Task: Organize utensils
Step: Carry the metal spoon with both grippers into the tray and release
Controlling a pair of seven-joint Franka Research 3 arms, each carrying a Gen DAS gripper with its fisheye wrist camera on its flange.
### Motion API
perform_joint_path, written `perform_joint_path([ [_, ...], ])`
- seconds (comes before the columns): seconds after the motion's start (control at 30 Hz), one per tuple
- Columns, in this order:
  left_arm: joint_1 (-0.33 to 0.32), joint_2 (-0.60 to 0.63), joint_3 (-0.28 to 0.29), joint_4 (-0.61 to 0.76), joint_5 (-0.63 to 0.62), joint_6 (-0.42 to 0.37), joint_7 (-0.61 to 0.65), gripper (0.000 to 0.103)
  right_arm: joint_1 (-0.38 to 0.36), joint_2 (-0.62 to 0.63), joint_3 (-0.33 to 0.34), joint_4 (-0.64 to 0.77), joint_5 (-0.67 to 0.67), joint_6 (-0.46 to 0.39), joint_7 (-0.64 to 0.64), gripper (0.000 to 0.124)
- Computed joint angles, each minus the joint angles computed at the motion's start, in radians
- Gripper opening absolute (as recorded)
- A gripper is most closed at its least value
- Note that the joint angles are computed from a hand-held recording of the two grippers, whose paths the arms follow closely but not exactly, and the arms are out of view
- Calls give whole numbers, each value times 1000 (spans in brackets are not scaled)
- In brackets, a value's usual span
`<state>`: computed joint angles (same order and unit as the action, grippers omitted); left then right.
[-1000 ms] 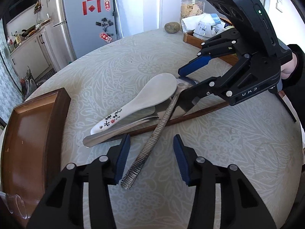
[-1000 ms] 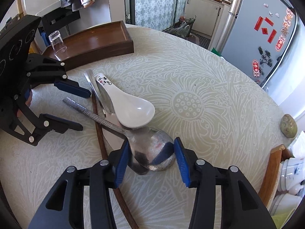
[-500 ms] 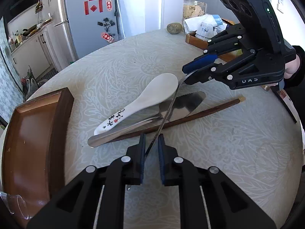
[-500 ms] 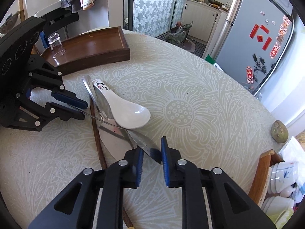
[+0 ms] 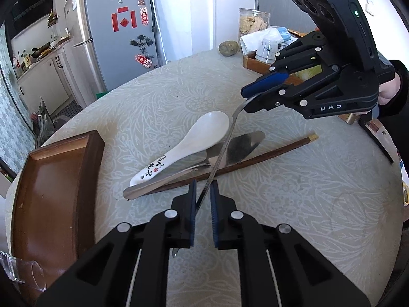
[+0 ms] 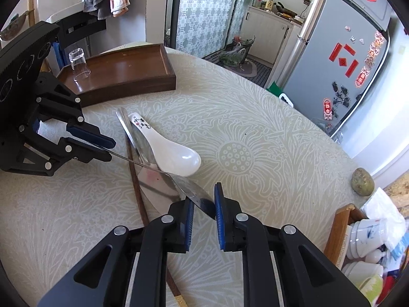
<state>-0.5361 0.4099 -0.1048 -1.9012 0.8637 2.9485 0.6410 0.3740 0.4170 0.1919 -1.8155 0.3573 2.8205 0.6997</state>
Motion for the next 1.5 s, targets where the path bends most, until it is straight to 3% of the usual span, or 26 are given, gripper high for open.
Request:
perform_joint_path([
  [0.17, -34, -93, 48, -75, 130, 4, -138, 11, 37, -45, -2, -19, -24, 20, 23, 16],
  [0.27, -23, -171, 55, -146, 234, -6, -251, 11, 57, -42, 8, 4, -34, 21, 26, 16],
  [0.67, 152, -409, -15, -428, 370, -54, -446, 11, 201, 182, 19, 329, -122, -86, 87, 16],
  [0.9, 267, -450, -68, -503, 378, -41, -474, 12, 271, 354, 0, 584, -167, -192, 118, 16],
  [1.03, 318, -439, -96, -505, 409, -34, -509, 12, 292, 408, -14, 659, -187, -217, 124, 16],
  [1.33, 330, -395, -105, -474, 452, -50, -547, 15, 300, 462, -24, 699, -209, -186, 98, 16],
  [1.47, 326, -386, -101, -470, 459, -42, -547, 33, 298, 462, -23, 689, -207, -172, 88, 19],
  [1.5, 321, -388, -104, -471, 452, -48, -538, 42, 301, 456, -28, 681, -212, -175, 91, 30],
])
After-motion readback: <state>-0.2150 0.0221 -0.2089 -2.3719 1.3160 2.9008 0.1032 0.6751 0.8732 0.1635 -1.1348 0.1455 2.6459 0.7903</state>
